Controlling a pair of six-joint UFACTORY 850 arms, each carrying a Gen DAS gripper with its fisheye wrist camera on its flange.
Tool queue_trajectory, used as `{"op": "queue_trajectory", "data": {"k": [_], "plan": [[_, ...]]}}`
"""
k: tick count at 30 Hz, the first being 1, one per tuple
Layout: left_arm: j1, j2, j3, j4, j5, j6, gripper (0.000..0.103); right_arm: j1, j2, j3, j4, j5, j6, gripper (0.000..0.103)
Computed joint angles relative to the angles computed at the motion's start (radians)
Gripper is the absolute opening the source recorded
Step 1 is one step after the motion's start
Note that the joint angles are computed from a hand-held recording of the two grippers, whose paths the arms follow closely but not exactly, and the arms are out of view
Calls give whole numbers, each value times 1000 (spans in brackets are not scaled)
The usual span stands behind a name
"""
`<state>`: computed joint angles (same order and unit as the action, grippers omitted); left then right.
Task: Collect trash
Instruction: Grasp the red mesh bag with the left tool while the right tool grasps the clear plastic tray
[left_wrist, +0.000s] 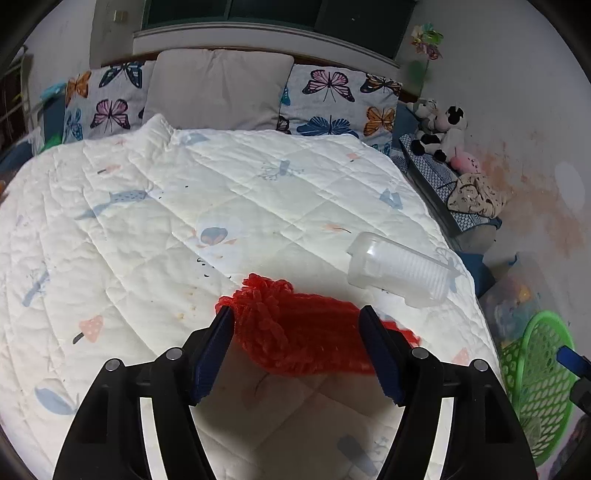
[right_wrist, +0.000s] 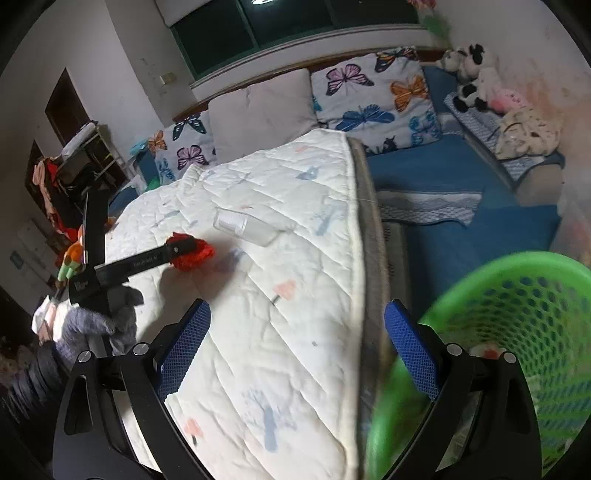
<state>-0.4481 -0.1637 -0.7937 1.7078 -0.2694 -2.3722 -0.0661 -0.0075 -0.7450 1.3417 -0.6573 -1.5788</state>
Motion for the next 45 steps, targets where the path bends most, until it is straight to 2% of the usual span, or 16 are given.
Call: {"op": "queue_trajectory", "data": {"k": [2,5,10,15,24,27,33,40,45], "plan": [[14,-2,5,87,18,-80,65,20,-32,-30,2,-7,20,94],[34,-5,11,258,50,-236,54,46,-88,-80,-2,-29,54,94],[46,6,24,404,61,-351,35,90,-167,-157,-4,-42,100,94],[61,28,41,502,76,-436,22,124,-273,-257,-21,-85,177,94],[79,76,89,711,82,-629,20,174,-413,-384,-46,-133,279,94],[76,97,105,717,80,-625,20,188,-430,-398,-58,-131,289,94],[75,160,150,718,76,-625,20,211,-402,-366,-61,-122,229,94],[68,209,185,649,71,-568,20,237,-325,-275,-41,-38,83,94],[61,228,200,592,68,-510,20,266,-321,-261,-45,8,53,94]]}}
